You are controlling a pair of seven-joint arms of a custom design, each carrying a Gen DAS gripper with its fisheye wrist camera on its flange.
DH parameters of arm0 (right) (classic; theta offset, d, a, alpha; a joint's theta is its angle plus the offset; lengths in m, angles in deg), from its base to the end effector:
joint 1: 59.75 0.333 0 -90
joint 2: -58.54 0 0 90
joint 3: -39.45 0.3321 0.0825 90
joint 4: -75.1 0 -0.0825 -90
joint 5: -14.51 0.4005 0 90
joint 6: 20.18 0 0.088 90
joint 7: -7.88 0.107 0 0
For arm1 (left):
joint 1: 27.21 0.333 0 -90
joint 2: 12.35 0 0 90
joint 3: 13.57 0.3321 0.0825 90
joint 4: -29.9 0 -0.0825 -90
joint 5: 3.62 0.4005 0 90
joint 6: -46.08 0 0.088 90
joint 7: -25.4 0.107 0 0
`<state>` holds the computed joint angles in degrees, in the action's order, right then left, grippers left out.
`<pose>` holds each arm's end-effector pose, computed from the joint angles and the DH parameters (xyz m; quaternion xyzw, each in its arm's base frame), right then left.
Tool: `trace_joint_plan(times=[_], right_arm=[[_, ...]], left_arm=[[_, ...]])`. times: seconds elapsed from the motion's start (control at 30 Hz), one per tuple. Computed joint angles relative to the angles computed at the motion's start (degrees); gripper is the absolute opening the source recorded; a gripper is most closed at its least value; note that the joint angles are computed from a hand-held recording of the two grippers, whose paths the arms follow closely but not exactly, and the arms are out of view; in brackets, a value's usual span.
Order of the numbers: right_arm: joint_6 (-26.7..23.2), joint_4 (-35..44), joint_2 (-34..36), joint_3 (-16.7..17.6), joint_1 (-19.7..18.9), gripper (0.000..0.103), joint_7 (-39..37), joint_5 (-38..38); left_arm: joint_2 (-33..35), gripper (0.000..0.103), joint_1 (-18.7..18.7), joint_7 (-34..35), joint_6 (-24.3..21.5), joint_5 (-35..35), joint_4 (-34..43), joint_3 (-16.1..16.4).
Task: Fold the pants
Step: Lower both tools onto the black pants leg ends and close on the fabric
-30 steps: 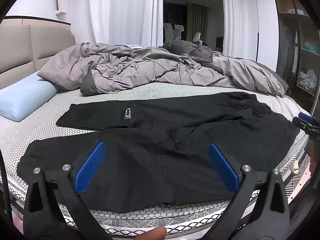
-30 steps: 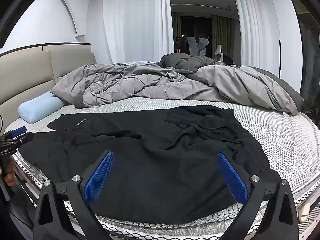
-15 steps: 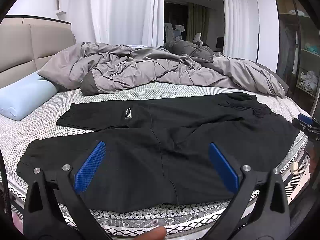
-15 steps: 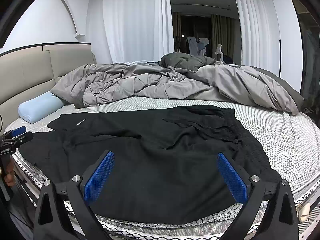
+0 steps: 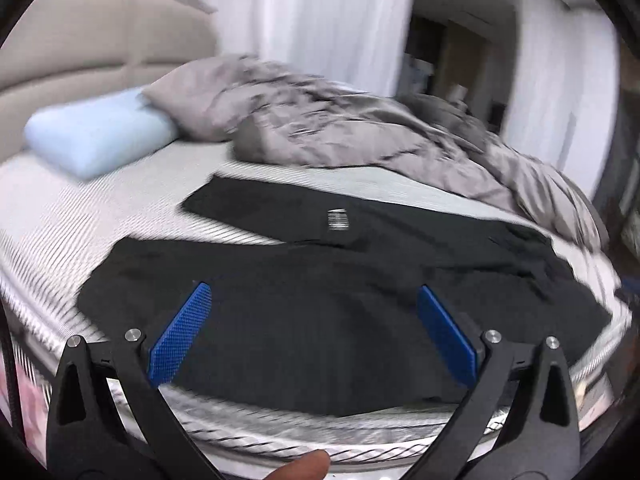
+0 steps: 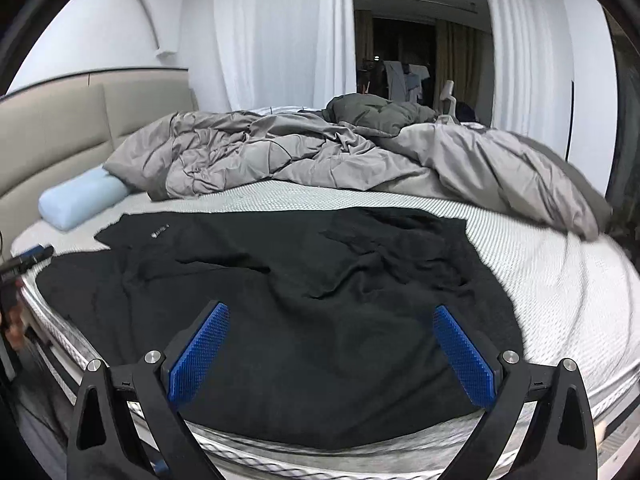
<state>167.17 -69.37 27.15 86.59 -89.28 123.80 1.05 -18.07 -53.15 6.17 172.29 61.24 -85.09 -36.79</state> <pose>0.4280 0.2118 0.5363 -0.6679 0.5032 -0.4090 0.3653 0.3956 -0.4219 0.5557 -0.7327 0.4578 -0.3710 0.3404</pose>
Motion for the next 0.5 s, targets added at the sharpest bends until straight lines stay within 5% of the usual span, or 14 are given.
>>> trace_joint_plan(times=[0.3,0.5], right_arm=[[-0.9,-1.1,0.0,-4.8,-2.4,0.103,1.9,-0.4],[0.4,-3.3,-0.7,-5.2,-3.9,0.103,3.7,2.0]], left_arm=[[-16.5,0.101,4.7,-8.1,3.4,-11.7,-19.4,0.1],[-21.4,0.07,8.5,-8.0,12.8,-14.7,-27.2,1.1]])
